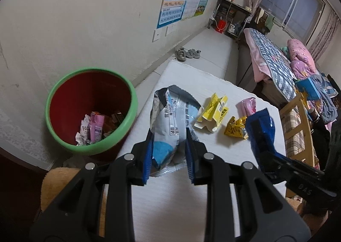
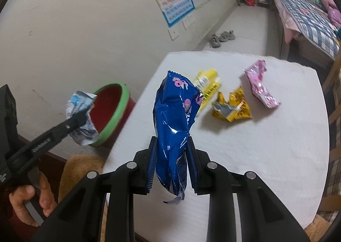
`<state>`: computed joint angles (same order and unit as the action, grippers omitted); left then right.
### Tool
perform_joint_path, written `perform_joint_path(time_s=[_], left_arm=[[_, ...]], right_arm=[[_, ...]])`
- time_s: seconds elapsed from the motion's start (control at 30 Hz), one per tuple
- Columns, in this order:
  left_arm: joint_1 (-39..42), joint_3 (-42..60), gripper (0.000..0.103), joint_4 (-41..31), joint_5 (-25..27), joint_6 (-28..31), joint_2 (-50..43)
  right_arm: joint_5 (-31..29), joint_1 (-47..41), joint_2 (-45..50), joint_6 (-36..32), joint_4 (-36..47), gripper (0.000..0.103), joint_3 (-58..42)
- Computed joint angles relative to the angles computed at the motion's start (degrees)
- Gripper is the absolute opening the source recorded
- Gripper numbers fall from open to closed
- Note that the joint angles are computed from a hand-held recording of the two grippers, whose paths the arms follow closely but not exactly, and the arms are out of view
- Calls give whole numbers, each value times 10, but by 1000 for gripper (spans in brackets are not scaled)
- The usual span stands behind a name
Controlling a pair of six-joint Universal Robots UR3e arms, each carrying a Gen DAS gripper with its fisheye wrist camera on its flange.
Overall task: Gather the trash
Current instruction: 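Lift the blue bag and light-blue wrapper toward the red bin with both tools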
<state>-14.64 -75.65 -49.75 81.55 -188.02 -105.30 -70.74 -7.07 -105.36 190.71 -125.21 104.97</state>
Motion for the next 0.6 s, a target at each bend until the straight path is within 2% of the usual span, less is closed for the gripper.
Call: perform_joint_path(time_s=[0.6], left_arm=[[42,-52,26,24,7,4,52]], right_arm=[[-22,74,66,16,-8,28,-93]])
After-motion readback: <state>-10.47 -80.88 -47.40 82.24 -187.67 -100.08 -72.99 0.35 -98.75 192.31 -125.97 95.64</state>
